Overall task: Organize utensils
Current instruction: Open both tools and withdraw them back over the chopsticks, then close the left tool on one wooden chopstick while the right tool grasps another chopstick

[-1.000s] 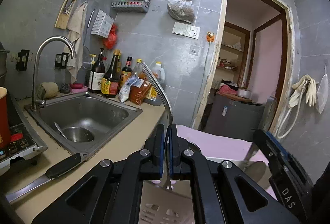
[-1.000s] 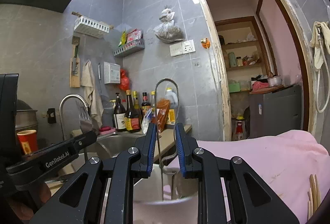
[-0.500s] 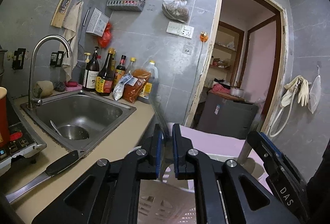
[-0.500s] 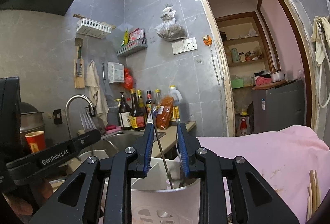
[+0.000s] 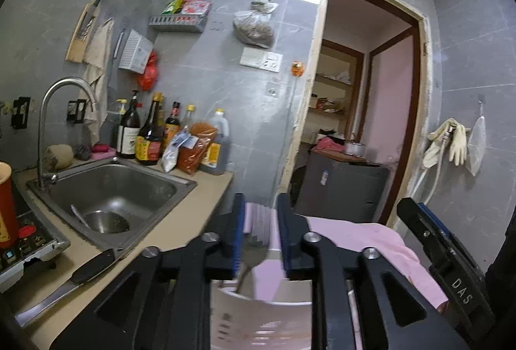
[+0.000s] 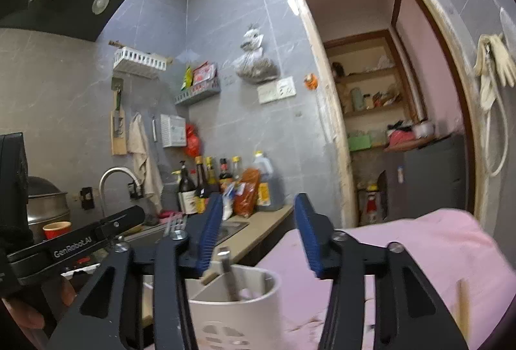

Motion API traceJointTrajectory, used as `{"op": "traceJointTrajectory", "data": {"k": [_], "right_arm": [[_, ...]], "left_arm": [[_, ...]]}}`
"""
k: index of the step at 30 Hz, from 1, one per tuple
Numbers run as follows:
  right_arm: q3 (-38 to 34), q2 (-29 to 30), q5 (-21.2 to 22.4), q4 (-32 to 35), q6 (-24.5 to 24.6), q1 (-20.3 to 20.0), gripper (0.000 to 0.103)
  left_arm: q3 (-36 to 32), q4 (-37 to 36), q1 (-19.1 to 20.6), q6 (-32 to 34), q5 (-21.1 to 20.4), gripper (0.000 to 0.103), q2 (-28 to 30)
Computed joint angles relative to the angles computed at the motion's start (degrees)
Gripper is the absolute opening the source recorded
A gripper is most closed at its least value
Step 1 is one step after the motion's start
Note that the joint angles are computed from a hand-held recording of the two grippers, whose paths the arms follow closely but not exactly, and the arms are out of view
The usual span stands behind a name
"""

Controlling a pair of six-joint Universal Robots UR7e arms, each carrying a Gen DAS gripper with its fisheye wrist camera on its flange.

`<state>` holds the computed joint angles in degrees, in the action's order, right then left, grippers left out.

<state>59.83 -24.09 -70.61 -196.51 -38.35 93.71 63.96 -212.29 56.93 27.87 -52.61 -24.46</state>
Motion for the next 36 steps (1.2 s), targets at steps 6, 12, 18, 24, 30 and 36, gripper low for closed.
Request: {"op": "traceJointTrajectory", "data": {"k": [6,12,18,24,30,36], "right_arm": [[4.06,-4.66,-1.39,-3.09,-2.76,-1.33,0.076],[9.51,-9.9,-3.95,-5.71,-5.7,-3.47,0.09],[14.76,-14.05,-5.04,-8.39,-5.78,-6.12,0.103],[17.34,-17.02,-7.39,-7.92,-5.47,-7.9,0.103],[17.86,-19.43,-12.42,-0.35,-7.08,-8.6,0.103],[18.81,-21.67,-17.93,8.4,-8.3,-8.91,0.099]], "left_arm": [[-0.96,2.0,-1.75,2.17,-1.38,0.043,1.33],[-2.06,6.02,-3.0,2.63,-3.57,0.076,3.36],[-3.03,11.36,-3.61,1.37,-5.48,0.093,5.37],[-4.43,17.6,-3.98,1.19,-6.36,0.096,7.08],[-6.86,31.97,-3.41,-3.65,-7.17,0.096,7.75],[-11.34,49.46,-2.21,-11.81,-8.87,0.096,8.85]]}}
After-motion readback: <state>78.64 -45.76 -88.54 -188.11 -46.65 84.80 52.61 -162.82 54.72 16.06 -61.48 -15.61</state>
